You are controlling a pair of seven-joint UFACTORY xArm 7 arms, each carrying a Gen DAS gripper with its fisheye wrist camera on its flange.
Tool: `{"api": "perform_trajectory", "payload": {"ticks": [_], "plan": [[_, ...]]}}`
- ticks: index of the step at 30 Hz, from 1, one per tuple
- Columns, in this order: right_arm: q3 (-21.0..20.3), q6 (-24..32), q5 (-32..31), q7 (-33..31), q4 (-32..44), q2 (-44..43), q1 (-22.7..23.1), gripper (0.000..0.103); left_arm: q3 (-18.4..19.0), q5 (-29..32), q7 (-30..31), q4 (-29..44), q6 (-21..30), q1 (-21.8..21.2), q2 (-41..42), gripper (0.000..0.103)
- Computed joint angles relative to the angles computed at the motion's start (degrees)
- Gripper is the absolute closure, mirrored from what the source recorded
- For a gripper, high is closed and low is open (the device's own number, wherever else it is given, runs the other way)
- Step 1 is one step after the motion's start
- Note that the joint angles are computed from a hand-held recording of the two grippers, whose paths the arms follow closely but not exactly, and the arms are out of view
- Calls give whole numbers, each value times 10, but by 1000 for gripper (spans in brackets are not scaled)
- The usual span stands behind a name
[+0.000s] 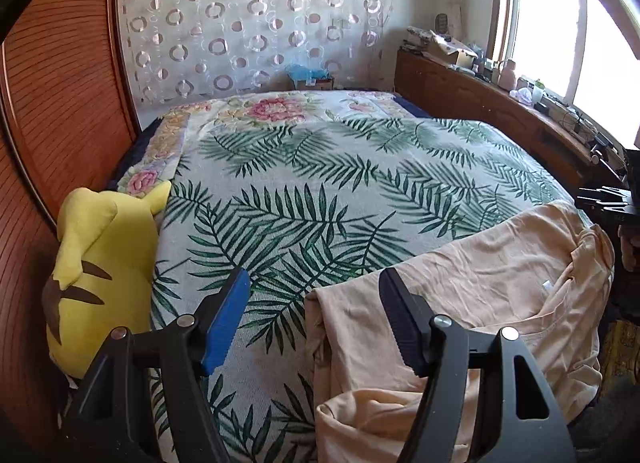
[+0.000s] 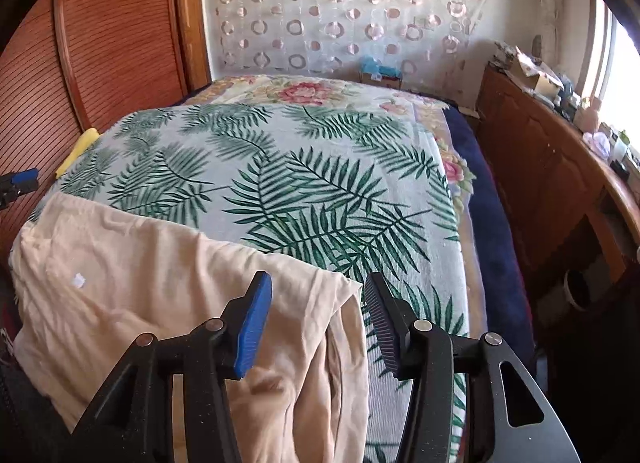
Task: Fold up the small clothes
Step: 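Open both tools to release the folded side, then close both tools on the peach shirt's hem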
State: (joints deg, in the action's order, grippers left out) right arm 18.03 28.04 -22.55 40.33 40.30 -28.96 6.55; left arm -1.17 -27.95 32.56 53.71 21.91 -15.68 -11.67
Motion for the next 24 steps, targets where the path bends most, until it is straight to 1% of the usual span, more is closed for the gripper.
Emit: {"api": "perform_trajectory", "payload": {"ticks": [4, 9, 15, 19, 22, 24], "plan": [[-2, -11, -5, 14, 13, 38, -8, 52, -6, 14, -14, 3, 11, 6, 17, 35], [-14, -4, 1, 16, 24, 61, 3, 52, -10, 17, -19, 5, 25, 13, 32, 35], [-18, 16, -4, 22, 27, 60, 9, 44, -13, 8, -19, 6, 36, 20, 44, 35], [-9, 34, -21, 44, 33, 62, 5, 39, -13, -12, -2, 2, 31, 20, 42, 35], [-8, 34, -35, 50, 30, 60, 7, 37, -14, -15, 1, -1, 27, 21, 41, 35], [-16, 33, -27, 49, 26, 58, 12, 34, -15, -9, -1, 2, 28, 22, 43, 36]]}}
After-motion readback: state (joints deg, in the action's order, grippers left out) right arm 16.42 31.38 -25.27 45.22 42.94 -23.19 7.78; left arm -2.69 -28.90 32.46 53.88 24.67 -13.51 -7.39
